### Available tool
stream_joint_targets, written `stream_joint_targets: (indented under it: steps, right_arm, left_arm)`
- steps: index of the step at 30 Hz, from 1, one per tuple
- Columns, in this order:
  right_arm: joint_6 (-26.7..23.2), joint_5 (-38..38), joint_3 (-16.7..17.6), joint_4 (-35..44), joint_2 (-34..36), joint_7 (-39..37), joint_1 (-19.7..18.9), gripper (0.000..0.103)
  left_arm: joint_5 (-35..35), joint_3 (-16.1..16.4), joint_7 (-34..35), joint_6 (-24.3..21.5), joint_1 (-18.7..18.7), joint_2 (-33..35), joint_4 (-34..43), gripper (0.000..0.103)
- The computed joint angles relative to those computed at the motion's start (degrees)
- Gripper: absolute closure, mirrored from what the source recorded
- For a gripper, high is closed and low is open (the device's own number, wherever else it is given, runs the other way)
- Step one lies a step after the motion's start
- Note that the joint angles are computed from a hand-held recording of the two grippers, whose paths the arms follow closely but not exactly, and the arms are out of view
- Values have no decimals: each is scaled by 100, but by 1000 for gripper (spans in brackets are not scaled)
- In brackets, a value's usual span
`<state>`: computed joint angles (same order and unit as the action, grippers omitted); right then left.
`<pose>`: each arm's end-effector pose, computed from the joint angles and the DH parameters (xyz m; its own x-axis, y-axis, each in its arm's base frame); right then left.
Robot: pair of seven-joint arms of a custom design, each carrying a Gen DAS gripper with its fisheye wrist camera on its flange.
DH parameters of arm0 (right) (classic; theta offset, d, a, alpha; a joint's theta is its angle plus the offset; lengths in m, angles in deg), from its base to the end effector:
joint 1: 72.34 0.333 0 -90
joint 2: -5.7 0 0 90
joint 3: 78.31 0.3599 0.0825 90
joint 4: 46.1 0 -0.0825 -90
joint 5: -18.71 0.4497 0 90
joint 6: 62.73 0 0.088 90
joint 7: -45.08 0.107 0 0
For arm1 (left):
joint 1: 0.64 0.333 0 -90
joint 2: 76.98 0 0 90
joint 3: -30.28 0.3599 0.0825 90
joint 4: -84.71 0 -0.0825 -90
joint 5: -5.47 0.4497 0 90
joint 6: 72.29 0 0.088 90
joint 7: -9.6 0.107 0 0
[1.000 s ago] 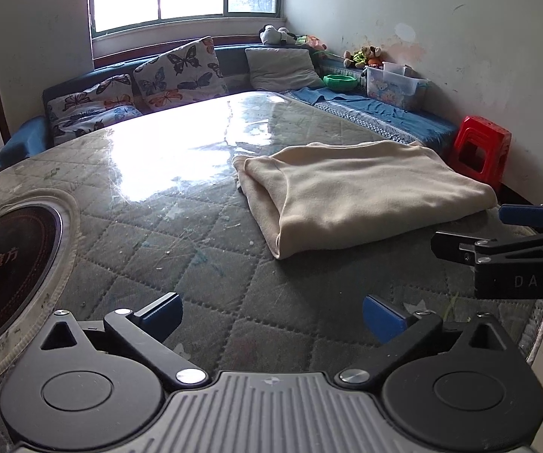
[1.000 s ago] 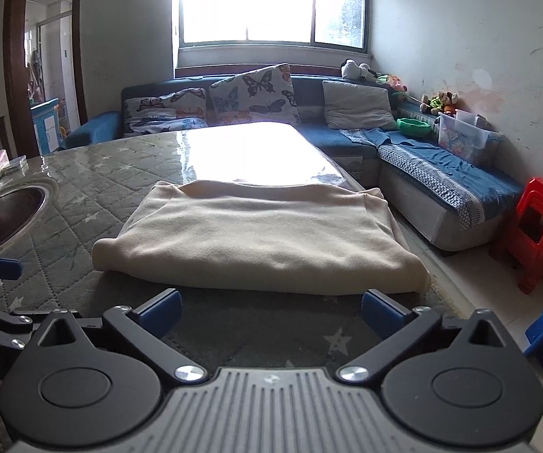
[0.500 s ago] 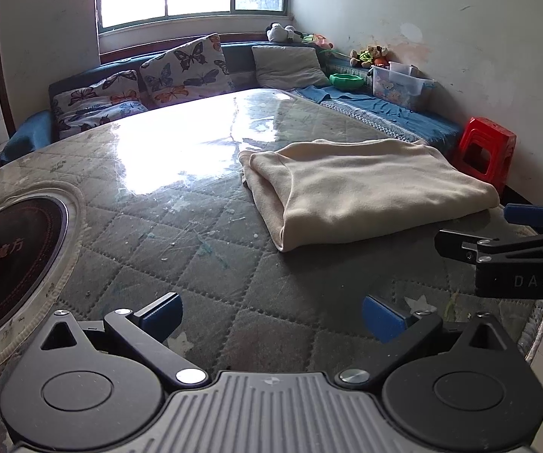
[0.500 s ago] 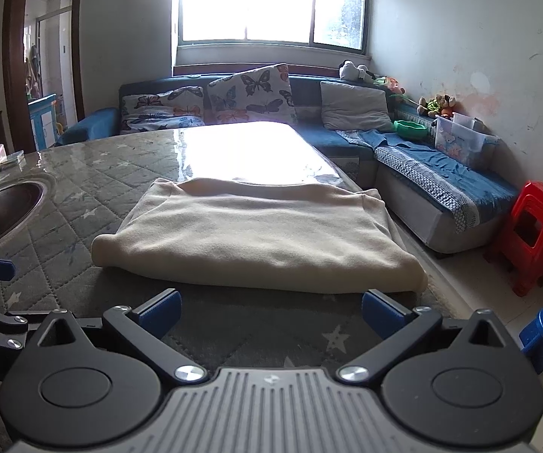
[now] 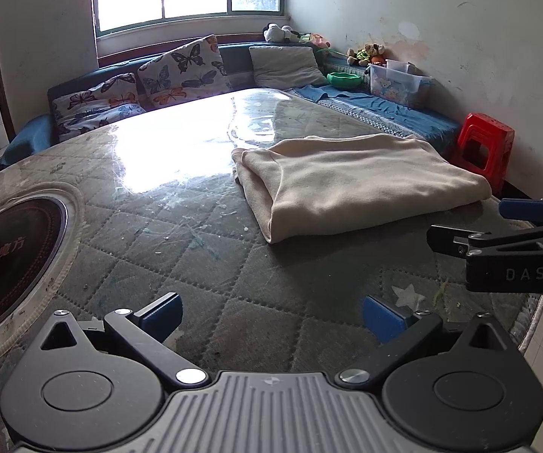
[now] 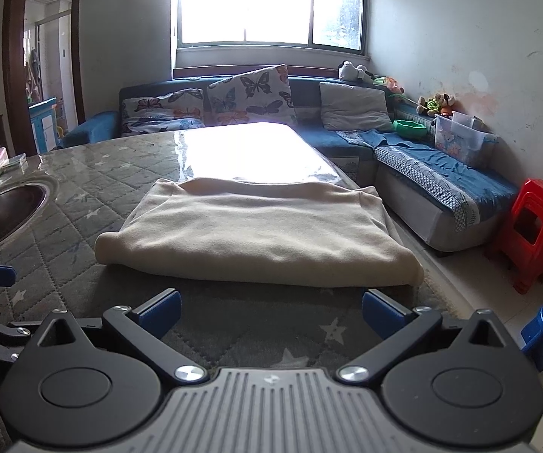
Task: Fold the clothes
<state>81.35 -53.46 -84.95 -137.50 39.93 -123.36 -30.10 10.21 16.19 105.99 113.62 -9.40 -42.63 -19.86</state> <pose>0.6356 0.4829 0.3128 -0.1617 -0.9865 0.0252 -0.5743 0.0733 -0.8154 0.7146 -0.2800 0.3022 -0.4735 -0.8808 -0.0009 -0.5849 0.3152 -0.7474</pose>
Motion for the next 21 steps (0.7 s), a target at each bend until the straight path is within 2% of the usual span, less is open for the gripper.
stream_joint_targets:
  steps: [8, 10, 19, 21]
  right_arm:
    - [53, 38, 2, 35, 34, -73, 10, 0]
    - [58, 54, -1, 45, 40, -98, 15, 0]
    - [86, 91, -26, 71, 62, -114, 45, 0]
    - [94, 84, -36, 65, 58, -111, 48, 0]
  left_arm:
    - [20, -12, -5, 34, 13, -55, -92, 0]
    - [45, -171, 30, -31, 159, -56, -104, 0]
    - [28, -158, 24, 81, 149, -78, -160, 0]
    - [60, -238, 47, 63, 220, -67, -154, 0]
